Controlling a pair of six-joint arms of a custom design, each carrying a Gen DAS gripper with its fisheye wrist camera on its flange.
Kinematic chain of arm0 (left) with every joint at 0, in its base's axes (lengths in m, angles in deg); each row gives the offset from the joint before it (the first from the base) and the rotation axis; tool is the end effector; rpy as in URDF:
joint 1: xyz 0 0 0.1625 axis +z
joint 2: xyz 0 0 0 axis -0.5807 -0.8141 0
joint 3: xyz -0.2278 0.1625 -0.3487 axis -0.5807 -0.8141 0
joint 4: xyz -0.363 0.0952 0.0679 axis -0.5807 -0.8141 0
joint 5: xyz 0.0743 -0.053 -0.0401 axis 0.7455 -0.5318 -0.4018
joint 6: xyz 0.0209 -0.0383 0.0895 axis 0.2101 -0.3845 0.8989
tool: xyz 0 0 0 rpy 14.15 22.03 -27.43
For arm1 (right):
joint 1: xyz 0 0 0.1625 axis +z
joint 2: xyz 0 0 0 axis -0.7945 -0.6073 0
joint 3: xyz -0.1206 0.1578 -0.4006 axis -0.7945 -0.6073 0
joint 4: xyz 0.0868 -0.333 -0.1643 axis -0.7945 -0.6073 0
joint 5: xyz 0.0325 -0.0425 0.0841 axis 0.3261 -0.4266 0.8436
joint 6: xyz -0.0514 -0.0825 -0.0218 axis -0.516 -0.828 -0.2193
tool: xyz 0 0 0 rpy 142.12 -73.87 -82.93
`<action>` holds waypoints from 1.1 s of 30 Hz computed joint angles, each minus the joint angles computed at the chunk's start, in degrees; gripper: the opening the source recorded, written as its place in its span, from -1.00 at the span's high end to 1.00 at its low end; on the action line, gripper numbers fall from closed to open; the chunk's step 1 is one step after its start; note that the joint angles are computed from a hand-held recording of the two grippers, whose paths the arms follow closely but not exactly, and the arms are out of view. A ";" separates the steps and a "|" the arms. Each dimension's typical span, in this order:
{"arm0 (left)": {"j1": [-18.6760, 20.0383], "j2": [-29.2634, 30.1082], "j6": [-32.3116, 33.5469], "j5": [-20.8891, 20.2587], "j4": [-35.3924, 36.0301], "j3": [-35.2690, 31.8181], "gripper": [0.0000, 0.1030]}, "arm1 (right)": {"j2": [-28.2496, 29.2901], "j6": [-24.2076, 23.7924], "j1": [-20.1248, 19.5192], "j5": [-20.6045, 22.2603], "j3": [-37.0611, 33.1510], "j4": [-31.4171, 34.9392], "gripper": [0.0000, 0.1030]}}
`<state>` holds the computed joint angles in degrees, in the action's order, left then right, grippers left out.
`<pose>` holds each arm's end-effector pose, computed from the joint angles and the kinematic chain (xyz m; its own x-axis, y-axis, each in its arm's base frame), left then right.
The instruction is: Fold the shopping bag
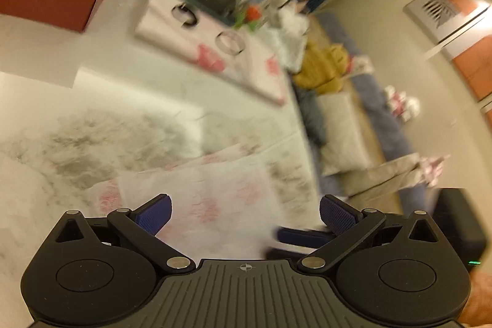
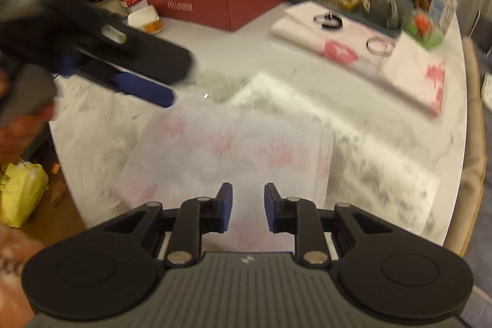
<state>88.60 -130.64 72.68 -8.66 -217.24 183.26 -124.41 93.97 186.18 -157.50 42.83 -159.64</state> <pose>-0.1677 -0.4522 0.2804 -0.8912 0.4533 -0.0156 0.4504 0.8803 -0.1492 0.3492 -0.2730 0.1490 -0.7890 -0.1332 0.5998 -0.4010 0.8513 -0.3384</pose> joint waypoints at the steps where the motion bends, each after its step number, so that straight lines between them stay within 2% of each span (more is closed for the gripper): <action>1: 0.08 0.86 -0.52 1.36 1.41 -0.43 -1.00 | -0.67 1.29 0.07 1.12 0.27 1.85 0.57; 5: -0.53 0.30 -0.79 3.60 3.32 0.37 -1.00 | -1.03 2.70 -0.74 2.34 2.20 2.09 0.57; 9: -1.52 -2.33 -3.40 5.03 4.87 1.98 -1.00 | 0.68 -1.70 -2.52 -0.05 2.33 -2.50 0.58; 12: -1.11 -4.21 -7.13 2.54 6.24 3.05 -1.00 | 2.49 -6.22 -4.82 -2.53 0.27 -4.88 0.58; 14: -0.81 -4.94 -7.73 0.57 8.00 3.30 -1.00 | 4.00 -10.69 -6.80 -2.42 -1.10 -8.57 0.58; 16: -1.21 -5.51 -7.60 0.98 9.83 3.10 -1.00 | 5.16 -14.65 -8.14 -1.02 -2.23 -11.48 0.57; 20: -1.58 -7.57 -7.54 1.88 9.65 2.43 -1.00 | 6.90 -18.66 -7.46 -3.20 -3.84 -14.35 0.56; 22: -1.86 -8.63 -5.19 2.76 8.69 1.80 -1.00 | 5.93 -18.62 -6.38 -4.11 -2.86 -17.13 0.56; 26: -3.91 -7.67 3.99 11.03 11.14 -0.24 -1.00 | 0.56 -21.02 -4.93 2.35 1.61 -19.16 0.52; 30: -7.66 -3.83 15.25 20.36 17.52 -0.41 -0.99 | -3.49 -26.56 -2.59 7.92 4.02 -13.13 0.53; 33: -11.49 -1.82 22.83 28.01 20.05 1.67 -1.00 | -4.58 -28.38 -1.82 10.85 4.49 -8.83 0.53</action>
